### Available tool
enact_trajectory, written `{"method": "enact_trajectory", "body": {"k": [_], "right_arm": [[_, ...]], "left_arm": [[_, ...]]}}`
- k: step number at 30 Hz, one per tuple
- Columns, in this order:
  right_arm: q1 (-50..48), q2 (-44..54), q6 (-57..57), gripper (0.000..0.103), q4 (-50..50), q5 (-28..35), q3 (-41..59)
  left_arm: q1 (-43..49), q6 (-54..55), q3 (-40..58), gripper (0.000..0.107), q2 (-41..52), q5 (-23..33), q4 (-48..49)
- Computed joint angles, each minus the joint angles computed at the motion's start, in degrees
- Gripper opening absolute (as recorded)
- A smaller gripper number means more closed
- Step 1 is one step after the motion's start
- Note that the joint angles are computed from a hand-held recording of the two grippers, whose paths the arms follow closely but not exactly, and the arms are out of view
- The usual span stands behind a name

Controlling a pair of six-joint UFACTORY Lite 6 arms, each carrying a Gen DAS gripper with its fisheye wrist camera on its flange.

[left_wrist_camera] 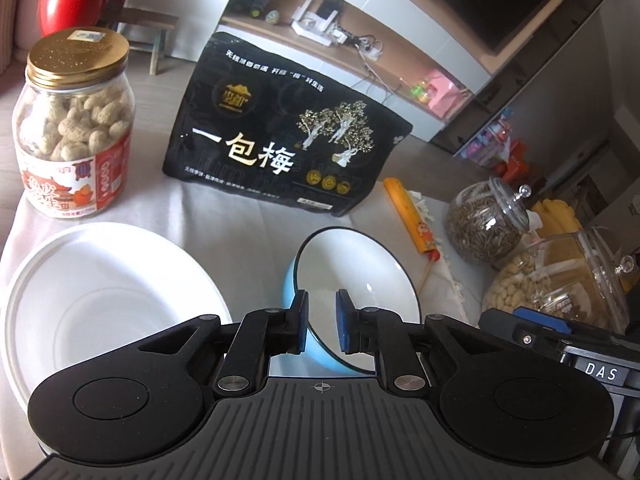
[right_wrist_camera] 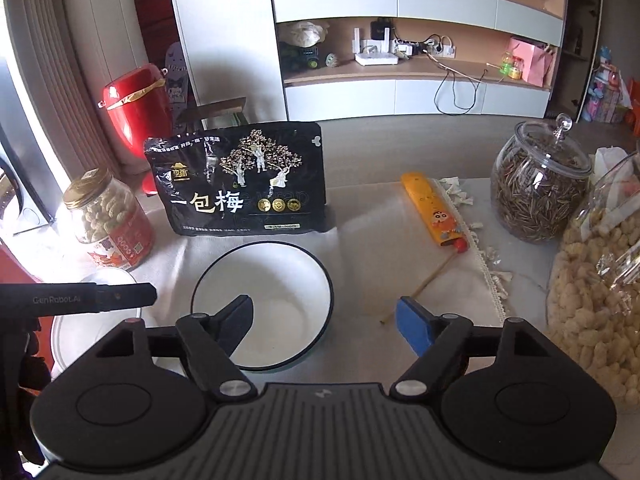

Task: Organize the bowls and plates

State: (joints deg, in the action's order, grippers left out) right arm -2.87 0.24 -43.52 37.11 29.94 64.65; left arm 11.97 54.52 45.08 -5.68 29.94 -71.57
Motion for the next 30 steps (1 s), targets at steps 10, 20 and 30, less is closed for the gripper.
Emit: {"method": "enact_trajectory", "body": {"k": [10, 20, 30], "right_arm": [[4.72, 16.25, 13.12, 0.075, -5.48, -6.53, 7.56], [5.87, 27.89, 17.33, 0.039, -5.47, -2.35, 15.81], [5.09, 22.82, 13.82, 0.035, -6.16, 0.08, 9.85]], "left_arm": [[-9.41, -2.22, 1.79, 0.017, 6.7, -15.74, 0.29], [-11.45, 3.95, 2.3, 0.026, 11.06, -14.54, -6.43], [-8.15, -15.75, 2.22, 0.032, 6.13, -4.76, 13.8]]}}
